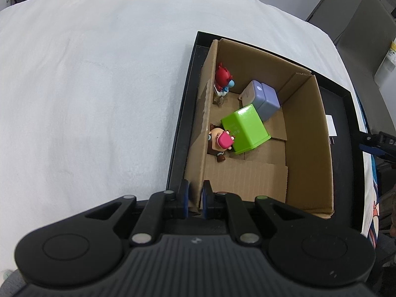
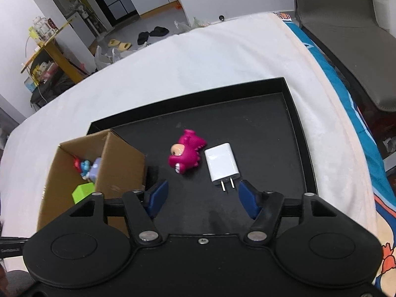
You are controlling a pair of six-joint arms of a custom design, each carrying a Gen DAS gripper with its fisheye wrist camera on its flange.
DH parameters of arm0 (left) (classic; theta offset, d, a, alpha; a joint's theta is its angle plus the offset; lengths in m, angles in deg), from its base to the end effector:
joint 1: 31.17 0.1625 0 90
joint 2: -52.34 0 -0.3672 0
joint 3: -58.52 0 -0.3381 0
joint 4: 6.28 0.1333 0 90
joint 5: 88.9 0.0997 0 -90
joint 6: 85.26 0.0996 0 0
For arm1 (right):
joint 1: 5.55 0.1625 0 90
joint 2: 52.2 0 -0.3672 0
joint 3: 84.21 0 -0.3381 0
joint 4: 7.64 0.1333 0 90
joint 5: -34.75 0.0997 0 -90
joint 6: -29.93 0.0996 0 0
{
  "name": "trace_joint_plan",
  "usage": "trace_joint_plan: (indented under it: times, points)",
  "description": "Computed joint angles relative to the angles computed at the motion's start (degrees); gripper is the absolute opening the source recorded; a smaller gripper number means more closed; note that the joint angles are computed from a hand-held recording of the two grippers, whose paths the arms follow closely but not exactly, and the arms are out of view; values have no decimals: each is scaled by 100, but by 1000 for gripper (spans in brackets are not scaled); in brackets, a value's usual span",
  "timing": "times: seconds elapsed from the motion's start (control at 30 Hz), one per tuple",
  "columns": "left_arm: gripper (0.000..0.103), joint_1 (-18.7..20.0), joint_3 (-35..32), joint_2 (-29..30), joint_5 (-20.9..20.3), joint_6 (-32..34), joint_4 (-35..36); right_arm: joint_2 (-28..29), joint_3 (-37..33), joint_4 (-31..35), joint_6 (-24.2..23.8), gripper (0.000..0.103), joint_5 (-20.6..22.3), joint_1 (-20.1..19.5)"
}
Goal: Organize rigid objects
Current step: 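Withdraw the right gripper and move it to the white charger, then lower the right gripper around the white charger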
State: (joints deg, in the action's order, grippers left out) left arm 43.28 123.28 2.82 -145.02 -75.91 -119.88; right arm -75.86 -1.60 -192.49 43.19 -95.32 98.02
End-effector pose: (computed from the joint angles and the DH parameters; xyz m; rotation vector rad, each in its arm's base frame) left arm 0.0009 -0.7012 0.2856 0.4943 2.5021 -0.2281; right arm 0.2165 -0.6022 0.0169 -0.2809 -2.4344 0.9728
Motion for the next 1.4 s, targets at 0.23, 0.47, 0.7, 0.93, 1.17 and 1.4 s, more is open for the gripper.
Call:
trace_joint_plan:
  times: [0.23, 0.47, 0.7, 0.93, 1.17, 1.4]
  points:
    - [9, -11, 37, -10, 32, 12, -40, 89, -97, 173, 106, 45, 49, -181]
    - [9, -11, 33, -6, 31, 2, -41, 269, -295, 218, -61, 42, -19, -261]
    - [9, -17, 27, 1, 47, 10, -36, 511, -637, 505, -236, 35, -289, -315]
    - [9, -17, 72, -17, 64, 10, -89, 736, -828, 467, -413, 14, -358, -331]
    - [9, -12, 144, -50, 54, 11, -168, 619, -581, 487, -299, 14, -200, -290]
    - [9, -10, 144, -51, 51, 16, -173, 381, -253, 783, 44, 14, -125, -248]
